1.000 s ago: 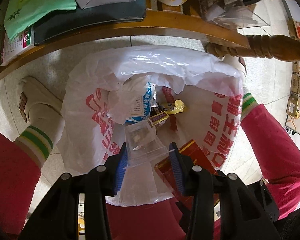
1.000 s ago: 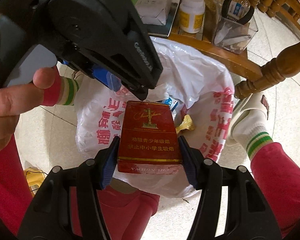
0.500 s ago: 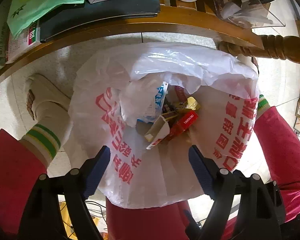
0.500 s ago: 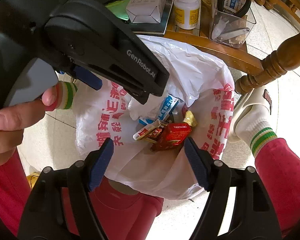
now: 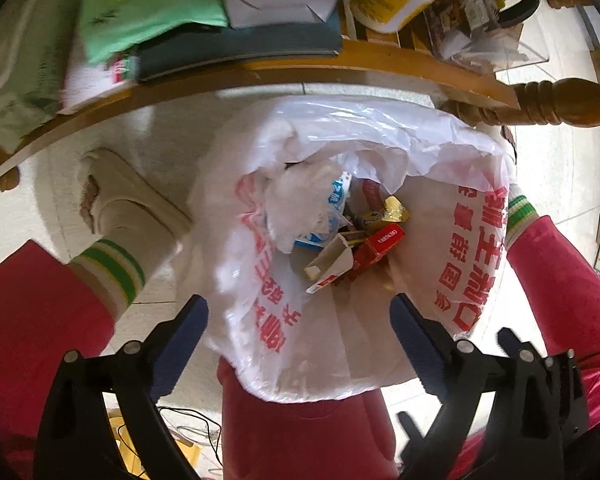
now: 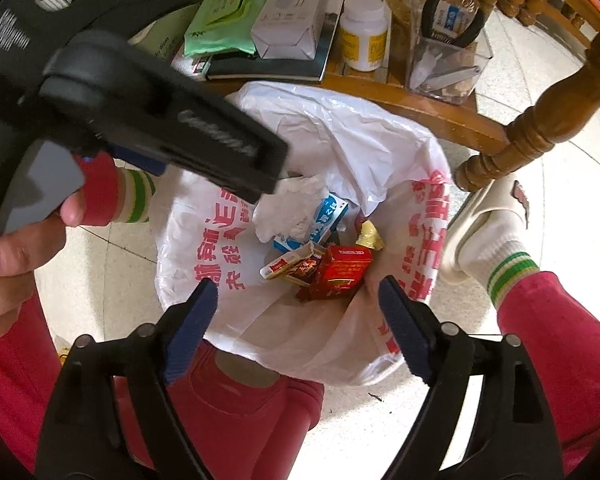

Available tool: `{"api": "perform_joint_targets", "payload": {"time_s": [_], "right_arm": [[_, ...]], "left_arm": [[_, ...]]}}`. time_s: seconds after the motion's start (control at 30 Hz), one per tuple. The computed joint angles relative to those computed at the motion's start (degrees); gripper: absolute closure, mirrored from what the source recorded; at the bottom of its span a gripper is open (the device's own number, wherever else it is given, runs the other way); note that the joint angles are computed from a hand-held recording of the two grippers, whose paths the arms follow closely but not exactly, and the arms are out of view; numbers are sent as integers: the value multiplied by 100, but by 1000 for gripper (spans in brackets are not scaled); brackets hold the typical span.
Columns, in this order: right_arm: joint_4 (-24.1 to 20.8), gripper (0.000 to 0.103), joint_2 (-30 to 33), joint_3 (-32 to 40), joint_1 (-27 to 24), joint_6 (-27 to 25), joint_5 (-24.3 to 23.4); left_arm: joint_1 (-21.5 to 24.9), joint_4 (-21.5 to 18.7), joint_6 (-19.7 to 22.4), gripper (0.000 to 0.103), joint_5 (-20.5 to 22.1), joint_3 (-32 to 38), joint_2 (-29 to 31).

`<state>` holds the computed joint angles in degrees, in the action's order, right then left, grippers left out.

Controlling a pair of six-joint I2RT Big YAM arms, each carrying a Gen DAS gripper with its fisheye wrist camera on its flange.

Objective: Collect trash

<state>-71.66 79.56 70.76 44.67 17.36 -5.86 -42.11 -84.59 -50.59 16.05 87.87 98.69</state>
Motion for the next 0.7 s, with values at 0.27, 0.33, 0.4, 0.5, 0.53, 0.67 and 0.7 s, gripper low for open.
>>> {"api": "perform_joint_targets", "payload": {"time_s": [0.27,0.33,0.4,0.5,0.53,0.67,0.7], "right_arm": [[-287,10,-412,204,95,222,711],[-481,9,-504,320,136,387,937],[-570,9,-646,390,180,509,1078],[-602,8,-919,456,243,719,1237],[-627,8,-1005,500,285,811,1344],[-731,7,-1261,693,479,1084,1861],[-720,7,-1294,717,510,1121,1938]], "left_arm": [[-303,-310,-380,11,-882,-57,-699],[-433,-392,-567,11,-1130,-48,-906],[-578,-441,-769,11,-1369,-47,-1113],[-808,-582,-1080,11,-1751,56,-1350],[-862,-622,-1146,11,-1839,93,-1392],[-1171,-874,-1507,11,-2363,378,-1545],[-1261,-973,-1588,11,-2499,501,-1547]]}}
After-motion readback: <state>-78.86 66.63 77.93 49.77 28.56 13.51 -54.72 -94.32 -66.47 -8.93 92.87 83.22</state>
